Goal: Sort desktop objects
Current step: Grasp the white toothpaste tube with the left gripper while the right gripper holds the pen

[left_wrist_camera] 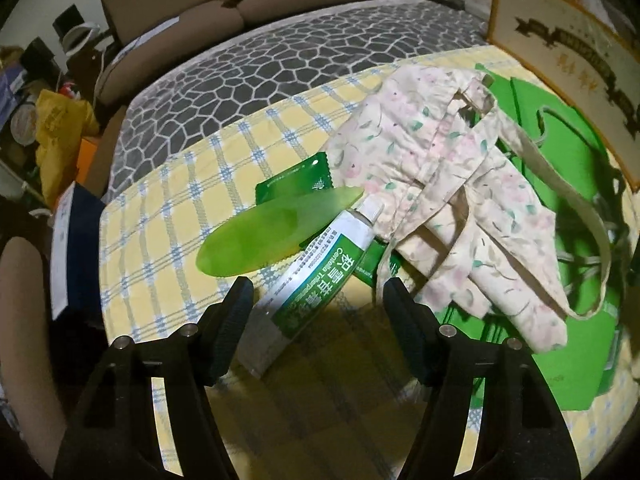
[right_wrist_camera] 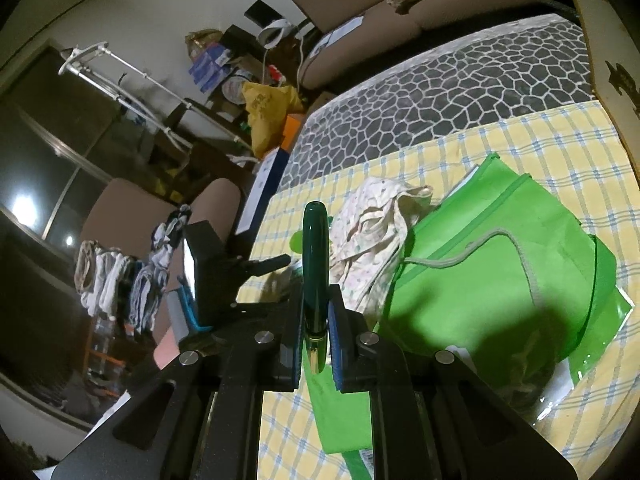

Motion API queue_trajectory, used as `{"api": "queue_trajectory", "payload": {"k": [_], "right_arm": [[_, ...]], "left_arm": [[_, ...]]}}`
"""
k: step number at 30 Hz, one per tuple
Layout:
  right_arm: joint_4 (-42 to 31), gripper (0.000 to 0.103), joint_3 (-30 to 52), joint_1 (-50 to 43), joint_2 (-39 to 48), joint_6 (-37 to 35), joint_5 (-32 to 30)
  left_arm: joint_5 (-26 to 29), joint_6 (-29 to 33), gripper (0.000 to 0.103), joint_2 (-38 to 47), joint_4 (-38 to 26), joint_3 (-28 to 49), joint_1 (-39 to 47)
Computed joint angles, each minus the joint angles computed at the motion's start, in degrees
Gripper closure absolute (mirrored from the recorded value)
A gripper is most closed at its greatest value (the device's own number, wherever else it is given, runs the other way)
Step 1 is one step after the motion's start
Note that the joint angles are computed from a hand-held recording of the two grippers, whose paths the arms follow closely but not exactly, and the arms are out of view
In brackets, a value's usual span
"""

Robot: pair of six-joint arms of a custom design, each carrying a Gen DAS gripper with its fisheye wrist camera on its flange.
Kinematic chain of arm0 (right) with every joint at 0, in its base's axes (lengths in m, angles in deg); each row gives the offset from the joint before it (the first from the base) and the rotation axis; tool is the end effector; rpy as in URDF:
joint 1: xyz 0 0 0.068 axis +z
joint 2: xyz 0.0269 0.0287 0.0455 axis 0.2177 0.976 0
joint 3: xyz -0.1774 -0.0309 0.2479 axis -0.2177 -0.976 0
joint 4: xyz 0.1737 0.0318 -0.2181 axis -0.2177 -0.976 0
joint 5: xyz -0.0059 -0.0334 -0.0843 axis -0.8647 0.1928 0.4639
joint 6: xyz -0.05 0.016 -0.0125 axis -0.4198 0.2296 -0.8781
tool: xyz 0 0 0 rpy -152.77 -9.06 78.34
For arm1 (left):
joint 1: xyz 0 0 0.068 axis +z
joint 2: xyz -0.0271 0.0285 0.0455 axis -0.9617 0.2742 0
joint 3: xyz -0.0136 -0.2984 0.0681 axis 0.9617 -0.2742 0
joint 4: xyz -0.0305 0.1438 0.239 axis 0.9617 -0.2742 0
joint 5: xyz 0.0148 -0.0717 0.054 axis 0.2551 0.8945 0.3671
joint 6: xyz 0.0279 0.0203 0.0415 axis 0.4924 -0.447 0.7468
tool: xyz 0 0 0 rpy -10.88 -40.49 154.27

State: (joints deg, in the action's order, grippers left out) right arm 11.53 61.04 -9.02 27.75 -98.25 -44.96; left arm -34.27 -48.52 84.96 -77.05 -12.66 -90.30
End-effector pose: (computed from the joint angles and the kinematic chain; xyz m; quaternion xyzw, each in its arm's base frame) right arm 0.2633 -0.0737 0.2259 -0.0014 0.8890 0.3778 0.2589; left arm 0.3179 -0.0940 0.1508 0.3103 0.9216 -0.0112 0.2328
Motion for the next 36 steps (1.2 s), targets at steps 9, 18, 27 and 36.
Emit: {"api": "queue_trajectory", "payload": {"k": [9,18,27,36], "right_arm": [[-1.1,0.093,0.4,-0.5,0.1,-0.8,-0.3],[-2.2,0.093,0.2,-0.8,-0.9,-1.4,-1.0],[-3.6,0.093,-0.2,-0.7,-2.5,-1.6,-1.0],[-4.8,0.093,0.9,-1.9,-2.8,-2.3,-2.0]], "left_arm": [[4.5,1.0,0.068,1.1,-0.6,0.8,1.7],[13.6,-0.5,0.094,-3.4,-3.5,-1.5,7.0],[12.3,-4.9,0.092,-2.9,-3.2,-4.4,8.6],[10.8,-7.7,0.094,-5.8,0.1,-7.7,7.4]]}}
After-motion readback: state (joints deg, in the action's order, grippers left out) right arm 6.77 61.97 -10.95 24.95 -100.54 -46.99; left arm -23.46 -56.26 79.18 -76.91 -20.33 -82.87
